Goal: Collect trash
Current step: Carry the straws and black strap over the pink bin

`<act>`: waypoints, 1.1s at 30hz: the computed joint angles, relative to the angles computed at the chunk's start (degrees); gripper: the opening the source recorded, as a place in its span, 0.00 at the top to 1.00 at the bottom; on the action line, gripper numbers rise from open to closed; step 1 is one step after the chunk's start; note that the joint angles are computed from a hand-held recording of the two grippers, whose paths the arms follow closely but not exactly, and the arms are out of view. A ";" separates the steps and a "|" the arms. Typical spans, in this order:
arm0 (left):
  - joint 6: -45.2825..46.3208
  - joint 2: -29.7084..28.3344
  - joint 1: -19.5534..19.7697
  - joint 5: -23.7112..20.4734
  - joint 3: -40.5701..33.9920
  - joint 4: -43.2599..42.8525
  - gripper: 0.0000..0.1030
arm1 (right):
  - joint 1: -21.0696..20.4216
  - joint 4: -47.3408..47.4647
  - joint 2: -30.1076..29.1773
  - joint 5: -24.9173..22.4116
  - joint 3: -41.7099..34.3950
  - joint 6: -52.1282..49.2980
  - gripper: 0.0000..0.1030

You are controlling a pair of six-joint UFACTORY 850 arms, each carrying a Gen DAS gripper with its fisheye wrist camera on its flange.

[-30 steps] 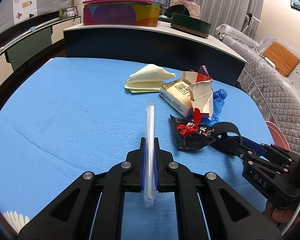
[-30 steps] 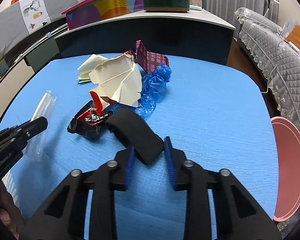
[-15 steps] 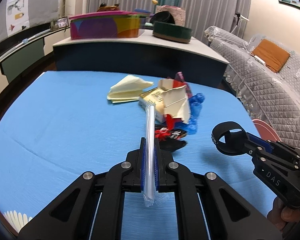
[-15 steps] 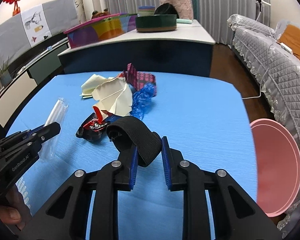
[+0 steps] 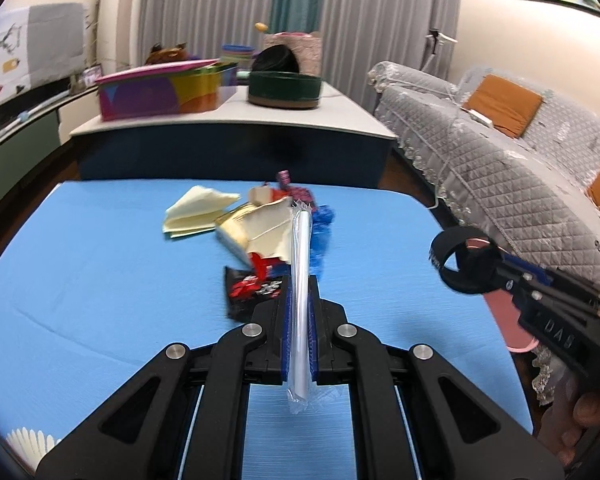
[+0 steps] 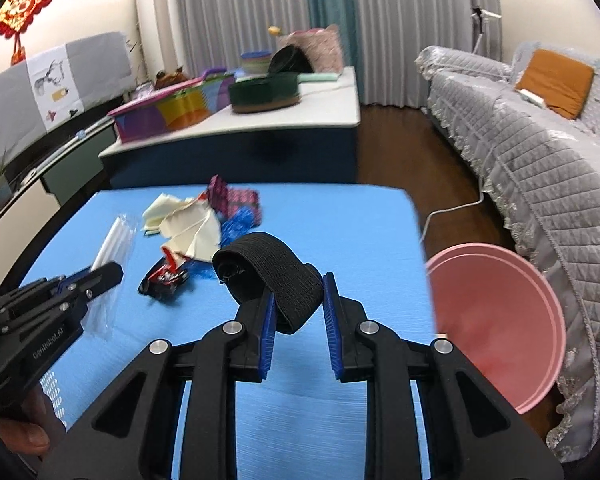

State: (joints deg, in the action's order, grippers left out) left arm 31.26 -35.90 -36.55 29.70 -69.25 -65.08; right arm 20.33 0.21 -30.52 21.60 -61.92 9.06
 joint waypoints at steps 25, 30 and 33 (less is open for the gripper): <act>13.87 -4.46 -3.82 -5.90 -12.76 -7.65 0.94 | -9.19 2.26 8.20 4.96 8.13 5.86 0.78; 19.56 -6.64 -4.29 -6.90 -17.60 -11.53 0.94 | -10.85 4.81 8.73 5.17 8.12 3.78 0.78; 21.95 -7.92 -4.53 -7.42 -20.06 -12.97 0.94 | -12.27 6.08 9.06 5.40 8.21 3.30 0.78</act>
